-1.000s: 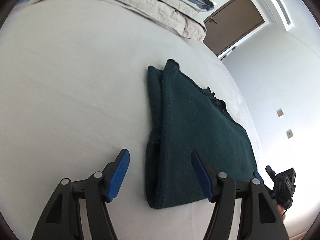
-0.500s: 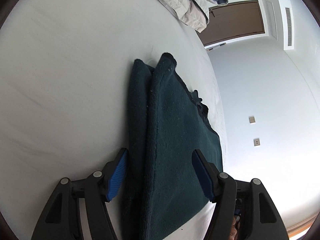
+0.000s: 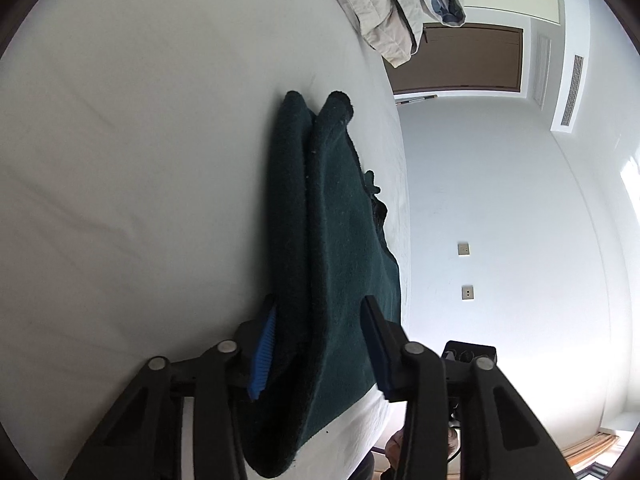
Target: Fold small clothes
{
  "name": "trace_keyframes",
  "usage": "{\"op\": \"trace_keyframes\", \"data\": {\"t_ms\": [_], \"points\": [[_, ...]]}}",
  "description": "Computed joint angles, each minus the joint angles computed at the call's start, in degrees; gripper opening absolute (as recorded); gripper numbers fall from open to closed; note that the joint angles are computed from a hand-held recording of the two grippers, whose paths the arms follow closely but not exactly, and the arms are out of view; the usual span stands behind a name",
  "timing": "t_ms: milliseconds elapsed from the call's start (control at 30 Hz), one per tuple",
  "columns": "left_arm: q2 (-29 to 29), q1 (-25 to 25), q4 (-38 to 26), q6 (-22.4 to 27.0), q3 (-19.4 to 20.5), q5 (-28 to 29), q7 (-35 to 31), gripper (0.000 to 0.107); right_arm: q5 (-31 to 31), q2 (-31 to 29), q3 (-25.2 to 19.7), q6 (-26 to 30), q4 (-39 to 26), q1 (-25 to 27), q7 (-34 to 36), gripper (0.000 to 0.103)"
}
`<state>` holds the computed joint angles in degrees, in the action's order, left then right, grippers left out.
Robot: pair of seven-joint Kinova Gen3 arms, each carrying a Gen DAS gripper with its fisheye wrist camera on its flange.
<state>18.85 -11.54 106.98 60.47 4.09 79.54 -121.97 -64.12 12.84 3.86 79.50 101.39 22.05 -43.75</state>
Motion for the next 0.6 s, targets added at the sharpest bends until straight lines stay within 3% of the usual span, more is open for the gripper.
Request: {"op": "trace_keyframes", "data": {"t_ms": [100, 367, 467, 600], "points": [[-0.2, -0.2, 1.8, -0.2, -0.1, 1.1, -2.2, 0.023, 0.8, 1.0, -1.3, -1.0, -2.5, -2.5, -1.9, 0.045], [-1.0, 0.8, 4.1, -2.7, -0.8, 4.6, -4.9, 0.017, 3.7, 6.6, -5.8, -4.2, -9.9, -7.6, -8.9, 0.045], [-1.6, 1.3, 4.1, -3.6, -1.0, 4.3, -5.2, 0.016, 8.6, 9.6, -4.2, -5.9, -12.3, -11.4, -13.9, 0.047], [-2.8, 2.5, 2.3, -5.4, -0.9, 1.4, -2.8, 0.015, 6.6, 11.3, -8.8, -8.8, -9.4, -7.1, -10.5, 0.034]]}}
